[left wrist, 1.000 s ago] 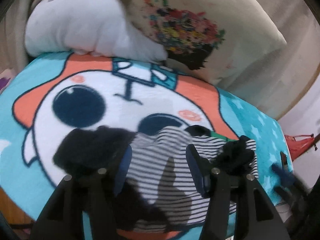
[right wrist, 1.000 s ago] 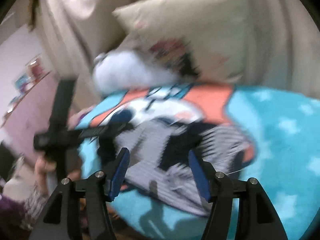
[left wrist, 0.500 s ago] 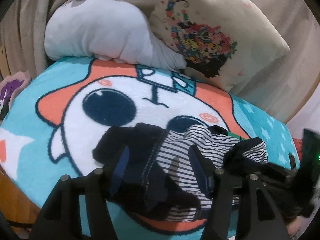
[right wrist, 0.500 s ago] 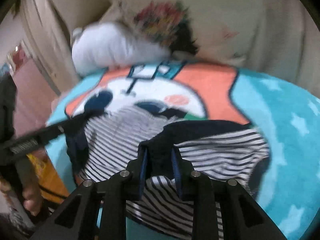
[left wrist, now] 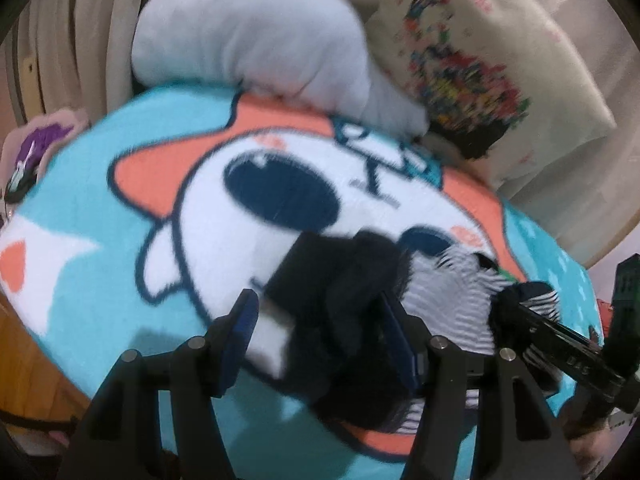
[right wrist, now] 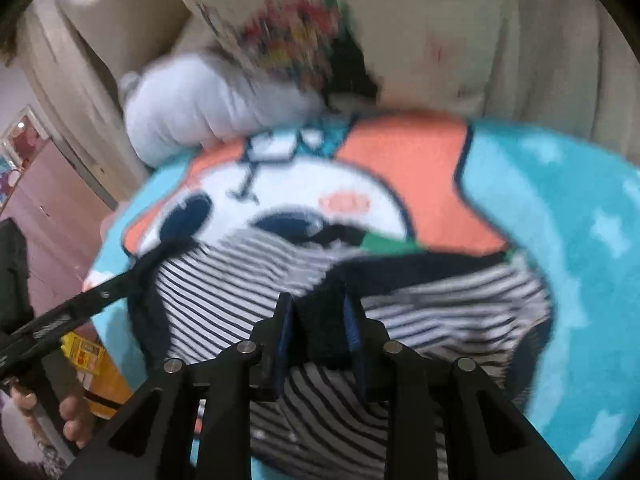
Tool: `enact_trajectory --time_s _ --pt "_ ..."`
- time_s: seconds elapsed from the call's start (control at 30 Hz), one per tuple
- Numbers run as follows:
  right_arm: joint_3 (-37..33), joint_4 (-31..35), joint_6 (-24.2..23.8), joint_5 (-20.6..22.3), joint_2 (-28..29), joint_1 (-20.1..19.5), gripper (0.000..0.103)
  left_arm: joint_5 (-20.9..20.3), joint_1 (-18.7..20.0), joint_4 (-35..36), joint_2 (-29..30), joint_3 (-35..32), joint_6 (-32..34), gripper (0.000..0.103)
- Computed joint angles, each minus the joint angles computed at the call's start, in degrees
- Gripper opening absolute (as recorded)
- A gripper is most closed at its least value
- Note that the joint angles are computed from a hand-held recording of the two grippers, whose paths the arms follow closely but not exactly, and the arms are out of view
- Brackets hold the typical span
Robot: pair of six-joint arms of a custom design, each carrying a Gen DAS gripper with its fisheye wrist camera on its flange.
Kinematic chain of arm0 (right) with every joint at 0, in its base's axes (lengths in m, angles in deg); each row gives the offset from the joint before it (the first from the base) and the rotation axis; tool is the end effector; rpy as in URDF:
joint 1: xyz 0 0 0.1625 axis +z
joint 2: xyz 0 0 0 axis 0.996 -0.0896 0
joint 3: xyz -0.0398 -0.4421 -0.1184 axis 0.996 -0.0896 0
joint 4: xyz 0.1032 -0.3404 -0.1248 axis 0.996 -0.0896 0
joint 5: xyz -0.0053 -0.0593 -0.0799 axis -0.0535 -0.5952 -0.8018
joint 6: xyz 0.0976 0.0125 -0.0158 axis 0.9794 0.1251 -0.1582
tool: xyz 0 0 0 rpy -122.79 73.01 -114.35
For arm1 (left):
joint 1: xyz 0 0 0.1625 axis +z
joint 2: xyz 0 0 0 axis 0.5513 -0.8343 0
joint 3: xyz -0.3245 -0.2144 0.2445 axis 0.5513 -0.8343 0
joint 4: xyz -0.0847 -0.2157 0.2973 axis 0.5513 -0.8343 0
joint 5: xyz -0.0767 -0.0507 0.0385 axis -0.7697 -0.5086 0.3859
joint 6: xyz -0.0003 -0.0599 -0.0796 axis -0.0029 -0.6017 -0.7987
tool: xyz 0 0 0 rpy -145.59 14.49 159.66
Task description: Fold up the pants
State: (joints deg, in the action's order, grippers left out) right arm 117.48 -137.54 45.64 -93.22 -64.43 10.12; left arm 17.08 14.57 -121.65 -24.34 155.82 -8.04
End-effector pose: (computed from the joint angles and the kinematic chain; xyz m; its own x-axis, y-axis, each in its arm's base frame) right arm 0.1472 -0.5202 0.1440 -0.8529 -0.2584 0.4536 -0.4438 0.8163 -0.3696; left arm -0.1563 -0.4821 0.1627 -0.8731 -0.1226 -0.4719 0.2030 0.7886 -0.5805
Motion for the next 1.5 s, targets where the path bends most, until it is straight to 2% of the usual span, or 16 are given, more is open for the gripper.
enact_trajectory --time_s 0.07,0.17,0.27,0.3,0.37,0.53,0.6,0.83,0.93,1.0,1.03,1.07,1.13,1.27,1.33,1.5 --pt "-0.28 0.55 -0.54 -1.63 -0.22 1.34 0.033 -1.34 0.96 0.64 -0.59 0.34 -0.52 0.061" --pt "0.94 -0.73 -0.57 -1.53 -2.01 3.09 0.037 -2.19 1.46 -3.23 -2.49 2.31 0.32 0.061" --pt "1.62 -0.59 -0.99 -1.24 -3.37 5.44 0.057 1.03 1.04 -5.82 -4.59 4.34 -1.14 0.061" --pt "1.38 0.42 -1.04 -0.82 -3.45 6.14 0.06 2.48 0.93 -6.38 -5.31 5.04 -2.11 0.061" --pt "-0.19 4.22 -0.63 -0.27 -2.67 7.78 0.067 3.75 1.32 -6.75 -6.51 5.91 -3.59 0.061" --pt "-5.05 10.37 0.61 -1.66 3.31 11.45 0.073 3.74 2.45 -6.26 -8.36 7.66 -6.14 0.061" --pt "-7.47 11.52 -0.55 -4.94 6.99 13.66 0.075 3.93 2.68 -5.7 -9.17 8.38 -6.55 0.061" --pt "-14.12 8.23 -2.77 -20.58 19.14 18.57 0.081 4.24 2.93 -6.01 -11.16 10.33 -7.18 0.061" --pt "-15.01 5.65 -2.23 -23.62 21.32 18.68 0.081 3.67 2.99 -6.48 -11.4 10.74 -6.29 0.061" --pt "-14.2 3.73 -2.23 -23.0 20.95 18.52 0.067 3.46 3.11 -7.23 -11.48 10.99 -5.62 0.061" --pt "-14.03 3.27 -2.13 -22.77 20.61 18.43 0.05 3.45 3.14 -7.44 -11.56 11.11 -5.43 0.061" --pt "-13.54 3.18 -1.53 -21.98 19.9 18.27 0.041 3.54 3.02 -7.41 -11.61 11.27 -5.85 0.061" --pt "-12.56 3.87 -0.11 -19.72 17.99 17.58 0.031 3.05 3.16 -8.45 -11.54 11.44 -5.61 0.061" --pt "-10.52 4.92 2.32 -13.75 14.48 15.91 0.028 2.05 3.07 -7.32 -10.96 10.6 -5.64 0.061" --pt "-9.05 4.97 3.45 -9.37 12.37 14.75 0.028 1.64 2.66 -6.78 -10.28 10.3 -5.69 0.061" --pt "-5.72 4.53 5.2 -1.97 7.91 12.38 0.028 -0.28 2.62 -9.93 -7.23 9.51 -2.83 0.061"
